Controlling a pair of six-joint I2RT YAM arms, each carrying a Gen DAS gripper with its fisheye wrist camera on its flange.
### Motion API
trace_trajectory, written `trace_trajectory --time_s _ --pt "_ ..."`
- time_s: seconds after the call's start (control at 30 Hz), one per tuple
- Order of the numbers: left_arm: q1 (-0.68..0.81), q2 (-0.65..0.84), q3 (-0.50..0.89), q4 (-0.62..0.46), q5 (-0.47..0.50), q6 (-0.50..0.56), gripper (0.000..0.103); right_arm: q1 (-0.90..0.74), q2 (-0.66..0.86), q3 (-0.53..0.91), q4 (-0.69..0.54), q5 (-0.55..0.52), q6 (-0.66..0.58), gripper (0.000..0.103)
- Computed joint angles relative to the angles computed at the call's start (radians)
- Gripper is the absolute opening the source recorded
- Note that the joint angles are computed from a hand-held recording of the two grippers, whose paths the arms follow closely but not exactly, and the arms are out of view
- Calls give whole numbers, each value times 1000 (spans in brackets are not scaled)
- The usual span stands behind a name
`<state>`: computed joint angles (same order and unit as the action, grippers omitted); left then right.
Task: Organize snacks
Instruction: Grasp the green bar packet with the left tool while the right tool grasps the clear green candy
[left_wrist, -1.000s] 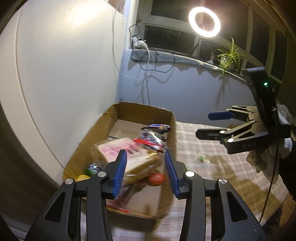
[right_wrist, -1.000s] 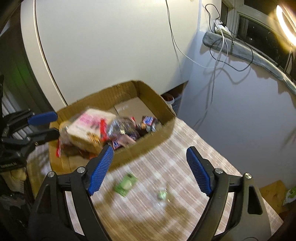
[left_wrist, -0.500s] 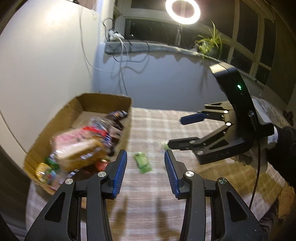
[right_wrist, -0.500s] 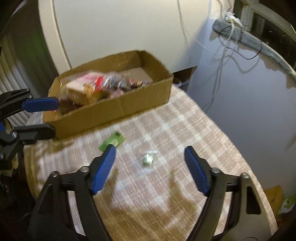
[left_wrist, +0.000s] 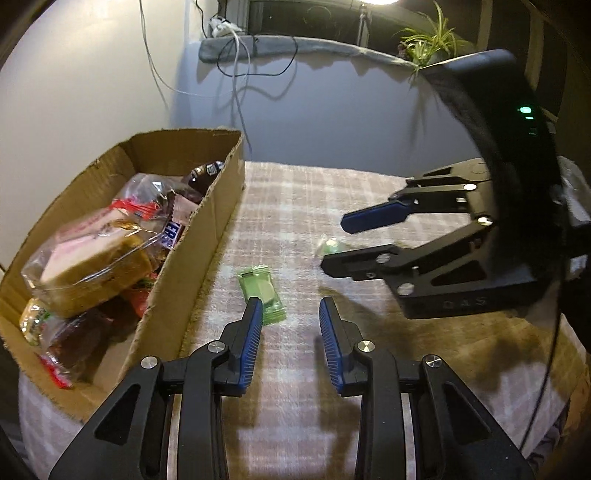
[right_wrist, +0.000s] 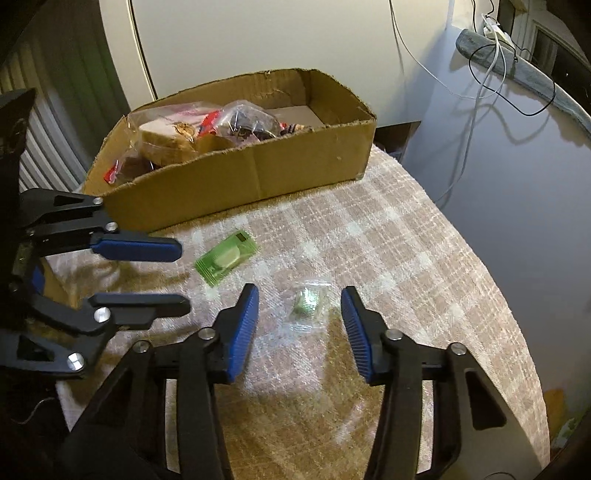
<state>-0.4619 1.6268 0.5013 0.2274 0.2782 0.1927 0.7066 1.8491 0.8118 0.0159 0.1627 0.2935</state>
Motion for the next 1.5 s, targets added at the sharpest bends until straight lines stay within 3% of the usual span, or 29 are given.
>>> trace_trajectory --time_s 0.37,0.47,0.63,0.87,1.03,1.17,1.3,1.5 --pt "-48 94 40 46 -95 -21 30 -12 32 -10 48 -24 -32 41" --pt "-65 125 60 57 -124 -22 30 -9 54 -1 43 -14 -40 34" --pt "-68 146 78 59 -136 -25 19 -9 58 -7 56 -3 -46 26" --pt "-69 158 88 62 -105 -6 17 -12 39 -32 62 2 -54 26" --pt "-81 160 89 73 -105 3 8 -18 24 -52 68 12 -35 26" --pt "-82 156 81 87 -123 -12 8 -12 19 -57 63 17 -20 26" --pt "-80 156 86 83 -155 -43 23 -10 20 -57 65 18 -23 26" --pt "-88 188 125 48 -153 -47 23 -4 16 -62 76 24 -24 26"
